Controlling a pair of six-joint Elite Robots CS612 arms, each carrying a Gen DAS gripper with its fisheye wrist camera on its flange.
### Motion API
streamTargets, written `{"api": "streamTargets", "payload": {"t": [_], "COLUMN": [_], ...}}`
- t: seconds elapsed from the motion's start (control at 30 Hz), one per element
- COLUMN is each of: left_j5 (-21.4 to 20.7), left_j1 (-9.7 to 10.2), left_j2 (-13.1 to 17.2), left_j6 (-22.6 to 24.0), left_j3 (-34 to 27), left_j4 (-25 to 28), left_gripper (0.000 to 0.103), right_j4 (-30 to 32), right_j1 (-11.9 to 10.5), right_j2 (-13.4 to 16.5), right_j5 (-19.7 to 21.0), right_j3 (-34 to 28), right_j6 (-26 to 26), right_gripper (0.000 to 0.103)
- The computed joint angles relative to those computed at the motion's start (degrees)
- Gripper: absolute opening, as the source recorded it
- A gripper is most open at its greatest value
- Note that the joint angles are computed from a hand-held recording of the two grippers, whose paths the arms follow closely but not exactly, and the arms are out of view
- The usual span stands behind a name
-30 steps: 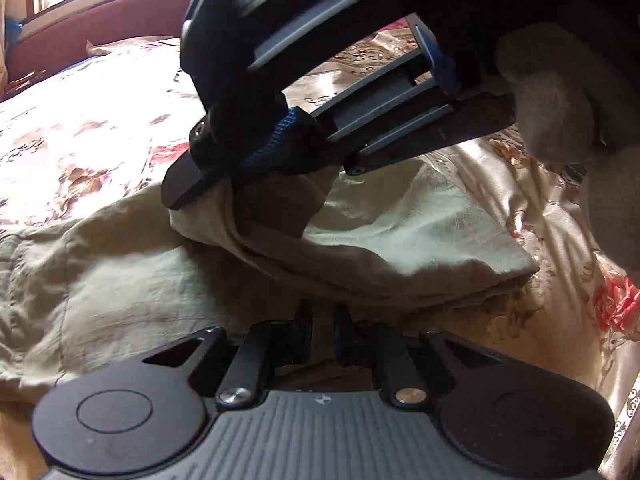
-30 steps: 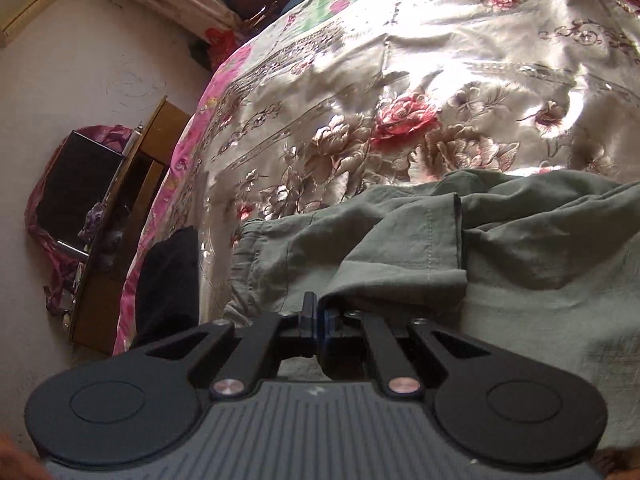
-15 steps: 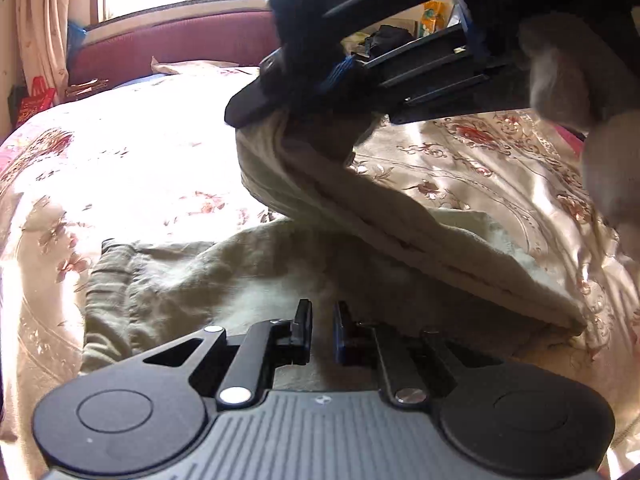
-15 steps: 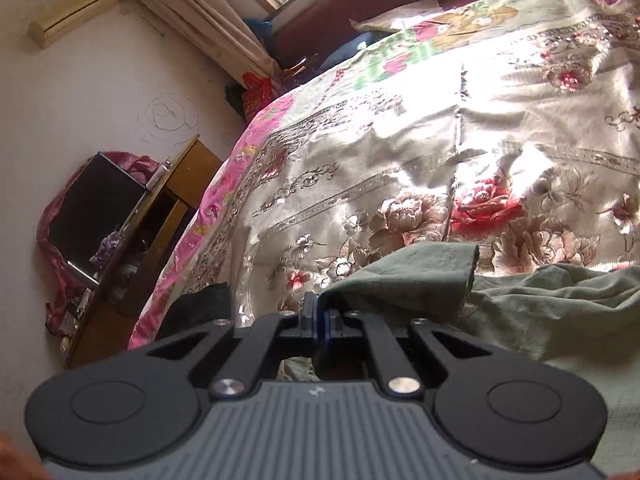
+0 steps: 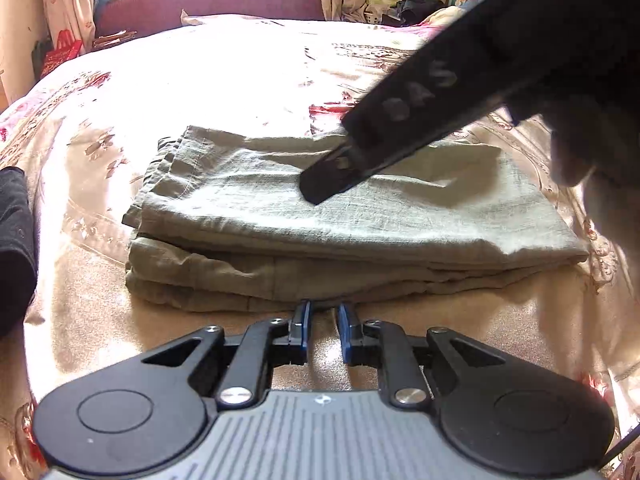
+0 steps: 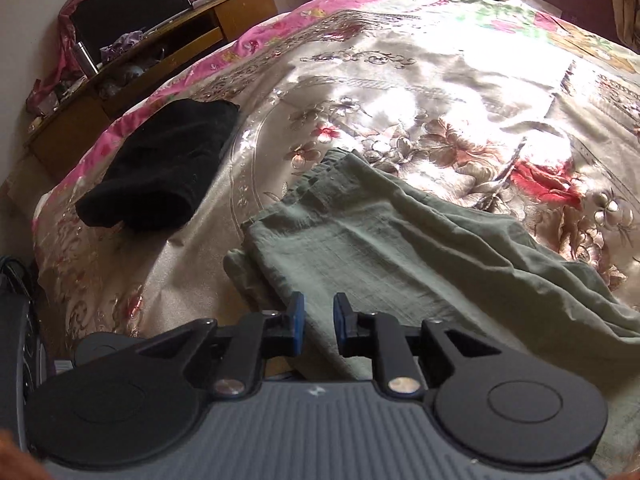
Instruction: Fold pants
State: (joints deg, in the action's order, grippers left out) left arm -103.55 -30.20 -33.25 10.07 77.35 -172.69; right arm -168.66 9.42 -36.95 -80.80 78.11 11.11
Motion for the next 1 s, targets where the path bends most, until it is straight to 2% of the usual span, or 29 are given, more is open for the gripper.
{"api": "streamTargets", "payload": {"t": [0.13,0.2,0.33,0.43,0.5,0.53,0.6,0.73,0.8,0.87,1.0], "left_j5": [1.9,2.6,1.9,1.4,3.6,4.9,6.7,8.0,8.9,8.6,7.8], "left_j1": [-0.02,-0.24,-0.47,-0.98,-1.56,-1.82,-2.06,-2.03,-1.81,-1.43,-1.66], "left_j2": [-1.7,-2.3,0.1,3.7,5.4,6.3,6.9,5.1,4.6,4.4,5.0], "left_j6": [1.3,0.8,-0.3,-0.6,0.3,1.7,3.1,5.8,5.4,4.1,4.4], "left_j3": [2.1,2.1,-3.2,-9.7,-12.7,-14.2,-15.0,-12.7,-12.6,-12.8,-13.5], "left_j4": [-2.3,-3.8,-5.0,-1.7,2.3,5.0,7.0,5.9,6.3,6.3,4.8], "left_gripper": [0.033,0.033,0.034,0.035,0.035,0.035,0.036,0.037,0.037,0.037,0.037], "right_j4": [-1.3,-0.7,-1.9,0.2,3.7,3.9,3.0,-0.8,-1.6,-0.7,-1.4], "right_j1": [-1.0,-2.2,-4.5,-5.2,-6.0,-6.3,-6.6,-6.3,-6.6,-7.0,-7.9], "right_j2": [-2.8,-3.7,-2.7,-1.1,-0.3,-0.2,-0.5,-4.0,-6.2,-7.7,-8.3], "right_j5": [-6.6,-8.8,-11.4,-15.0,-15.2,-14.8,-14.9,-15.7,-15.6,-15.1,-12.4], "right_j3": [4.8,6.2,6.4,5.0,4.1,4.2,5.2,10.3,13.6,15.9,18.6], "right_j6": [3.1,5.8,10.0,11.0,12.8,13.4,13.0,12.9,15.3,18.2,22.4], "right_gripper": [0.018,0.02,0.021,0.02,0.018,0.018,0.017,0.022,0.032,0.033,0.035]}}
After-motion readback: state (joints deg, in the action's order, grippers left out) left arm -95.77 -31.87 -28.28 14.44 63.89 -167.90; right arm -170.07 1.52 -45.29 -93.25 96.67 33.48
